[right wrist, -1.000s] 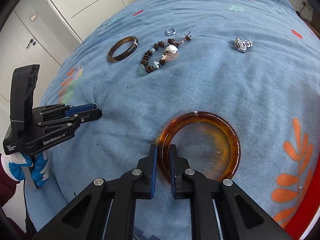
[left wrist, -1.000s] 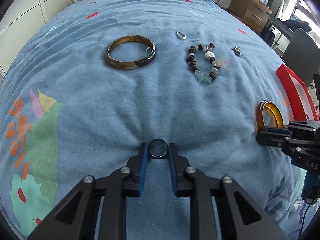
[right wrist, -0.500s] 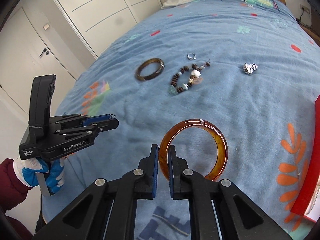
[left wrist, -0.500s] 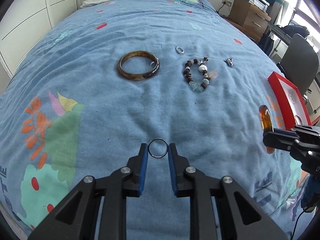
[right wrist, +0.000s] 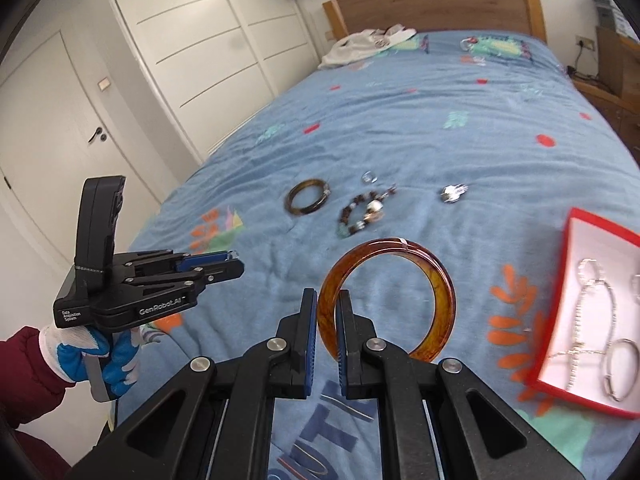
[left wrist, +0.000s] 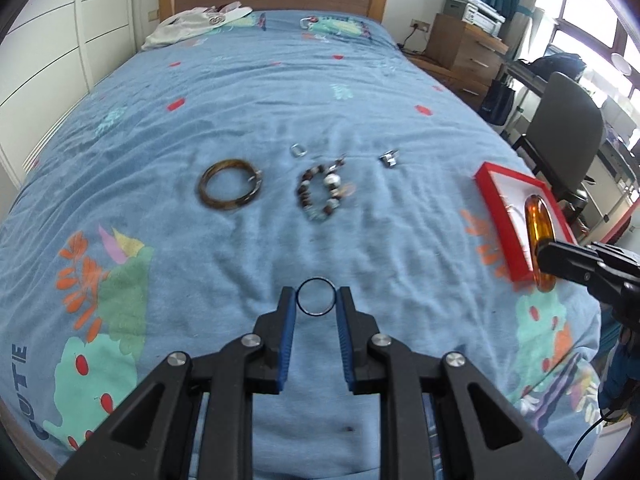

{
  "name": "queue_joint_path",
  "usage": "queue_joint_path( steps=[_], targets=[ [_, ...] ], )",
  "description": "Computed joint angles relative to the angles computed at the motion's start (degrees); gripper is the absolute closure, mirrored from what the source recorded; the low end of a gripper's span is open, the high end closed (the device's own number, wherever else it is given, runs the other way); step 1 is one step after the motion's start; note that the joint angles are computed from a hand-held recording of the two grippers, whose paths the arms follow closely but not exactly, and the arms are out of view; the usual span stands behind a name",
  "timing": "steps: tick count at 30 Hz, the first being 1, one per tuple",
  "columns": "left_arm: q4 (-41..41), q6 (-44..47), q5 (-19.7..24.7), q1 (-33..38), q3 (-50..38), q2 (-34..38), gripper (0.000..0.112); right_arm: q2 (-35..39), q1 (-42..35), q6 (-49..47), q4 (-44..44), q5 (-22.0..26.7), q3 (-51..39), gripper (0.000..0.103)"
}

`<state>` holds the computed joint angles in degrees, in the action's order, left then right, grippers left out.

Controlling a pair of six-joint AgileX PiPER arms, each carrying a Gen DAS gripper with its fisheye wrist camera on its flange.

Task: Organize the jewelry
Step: 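Carry ring and amber bangle into the red box and open both tools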

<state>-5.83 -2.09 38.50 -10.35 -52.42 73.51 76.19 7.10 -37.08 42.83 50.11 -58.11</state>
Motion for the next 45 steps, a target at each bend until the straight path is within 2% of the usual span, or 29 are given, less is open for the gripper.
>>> queue_joint_path(
  steps=[8, 12, 16, 29, 34, 39, 45],
  targets=[
    [4.36, -10.76, 2.68, -13.48, -9.66, 3.34, 0.093, -3.84, -18.4, -6.21, 0.3, 8.85, -2.16, 0.094],
    [6.93, -14.98, 3.53, -20.1, -16.24, 7.84, 0.093, -2.02, -28.04, -11.03, 1.29, 12.92, -4.4, 0.094],
    [9.05, -17.65, 4.75, -26.08, -24.43, 14.62, 0.093, 2.14, -34.62, -14.53, 1.33, 15.0, -7.63, 0.094],
    [6.86, -17.24, 10.44, -32.43, -53.1, 39.96, 0.093, 19.88, -37.14, -18.58, -1.92, 13.23, -17.57, 0.094],
    [5.68, -16.7, 14.79, -33.03, -64.1, 49.8, 0.093, 25.8, -36.37, -18.22, -5.0, 12.99, -21.46, 0.094],
    [4.69, -17.32, 18.35, -32.5, -72.5, 57.16, 0.093, 31.25, -34.81, -17.64, -9.42, 13.28, -25.8, 0.094],
    [4.59, -17.04, 22.98, -32.73, -81.18, 63.8, 0.093, 35.11, -34.14, -17.65, -10.69, 12.93, -28.12, 0.093]
  ],
)
